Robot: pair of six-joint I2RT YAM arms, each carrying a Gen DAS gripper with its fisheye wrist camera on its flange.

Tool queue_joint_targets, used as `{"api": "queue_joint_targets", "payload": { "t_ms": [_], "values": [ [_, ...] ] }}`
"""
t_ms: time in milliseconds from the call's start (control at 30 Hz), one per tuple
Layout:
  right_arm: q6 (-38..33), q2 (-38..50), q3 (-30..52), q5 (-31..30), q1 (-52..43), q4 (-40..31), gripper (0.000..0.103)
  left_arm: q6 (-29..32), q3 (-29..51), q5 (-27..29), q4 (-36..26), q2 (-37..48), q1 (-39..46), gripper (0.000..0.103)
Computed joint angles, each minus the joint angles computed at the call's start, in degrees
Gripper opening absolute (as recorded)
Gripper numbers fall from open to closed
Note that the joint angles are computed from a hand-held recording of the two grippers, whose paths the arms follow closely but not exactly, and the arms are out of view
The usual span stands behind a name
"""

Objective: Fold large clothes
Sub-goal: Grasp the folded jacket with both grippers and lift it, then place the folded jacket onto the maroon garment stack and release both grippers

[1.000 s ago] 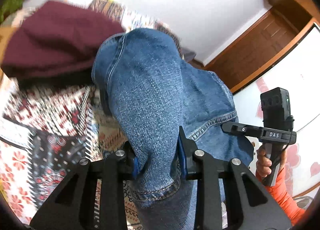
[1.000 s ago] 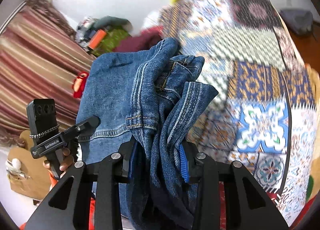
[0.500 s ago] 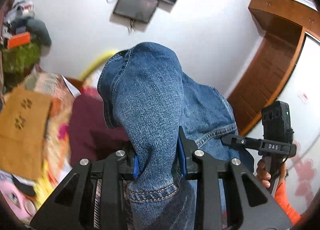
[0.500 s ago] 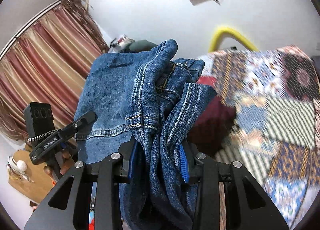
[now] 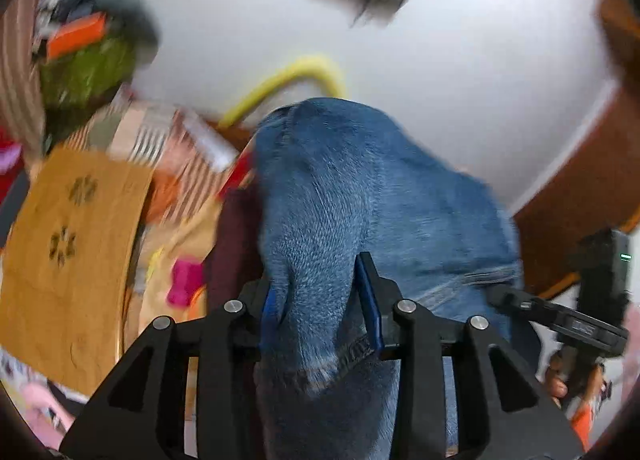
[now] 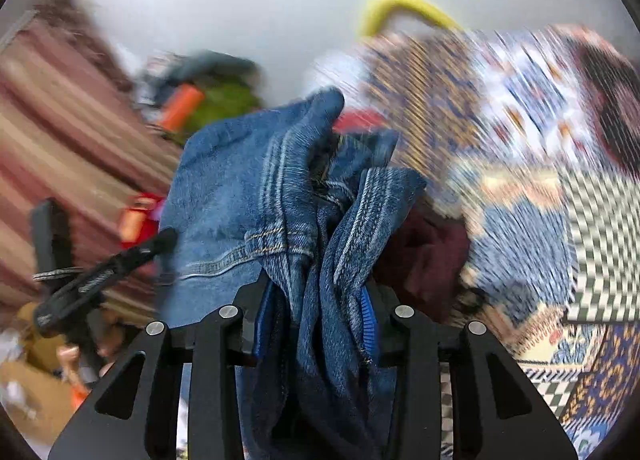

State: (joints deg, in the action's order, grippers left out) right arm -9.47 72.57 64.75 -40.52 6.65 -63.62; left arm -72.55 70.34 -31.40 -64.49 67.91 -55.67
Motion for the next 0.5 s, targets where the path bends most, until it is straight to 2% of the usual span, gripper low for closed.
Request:
{"api": "queue_joint_targets", "payload": {
  "t_ms": [67, 100, 167, 200, 267, 333, 367, 400, 467, 500],
  "values": [
    [-0.29, 0.97, -3.47, 0.08, -1.71, 2.91, 0.041, 1.26, -7.68, 3.09, 4.34, -0.59, 4.08, 0.036],
    [-1.76, 1.07, -3.41, -0.81, -2.90, 2.56, 0.045, 2.84, -11.79, 4.53, 8.84, -3.24, 4.91, 0.037],
    [-4.92, 0.57, -2.22, -0.77, -4.42, -0.07, 0.048, 1.91, -15.79, 3.31, 12.10, -7.06, 3.67, 0.043],
    [-6.19, -0.50, -1.52, 0.56, -4.59, -1.59, 0.049, 0.91, -16.04, 2.07, 11.78, -7.83, 2.38, 0.044],
    [-7.47, -4.06, -1.78, 3.80, -3.91, -2.32, 0.051, -1.38, -13.00, -0.53, 7.09, -6.21, -1.05, 0.044],
    [-10.59, -7.62, -1.91, 5.98, -4.65, -4.92, 0.058, -5.75, -8.13, -3.36, 0.17, -2.23, -6.41, 0.045],
    [-12.18, -9.13, -2.14, 6.65, -5.55, -6.23, 0.063, -7.85, -6.01, -4.31, -2.69, -0.24, -8.94, 0.049],
    [-14.09, -11.24, -2.67, 6.95, -7.19, -7.66, 0.064, -11.28, -3.46, -5.40, -6.41, 2.18, -12.85, 0.057],
    [-17.86, -13.26, -3.00, 6.35, -11.07, -9.75, 0.065, -14.46, -0.66, -6.41, -9.82, 5.47, -16.31, 0.064],
    [-20.30, -13.98, -2.34, 5.53, -13.59, -12.38, 0.065, -17.43, 1.54, -6.78, -12.83, 7.62, -19.22, 0.065]
  ]
}}
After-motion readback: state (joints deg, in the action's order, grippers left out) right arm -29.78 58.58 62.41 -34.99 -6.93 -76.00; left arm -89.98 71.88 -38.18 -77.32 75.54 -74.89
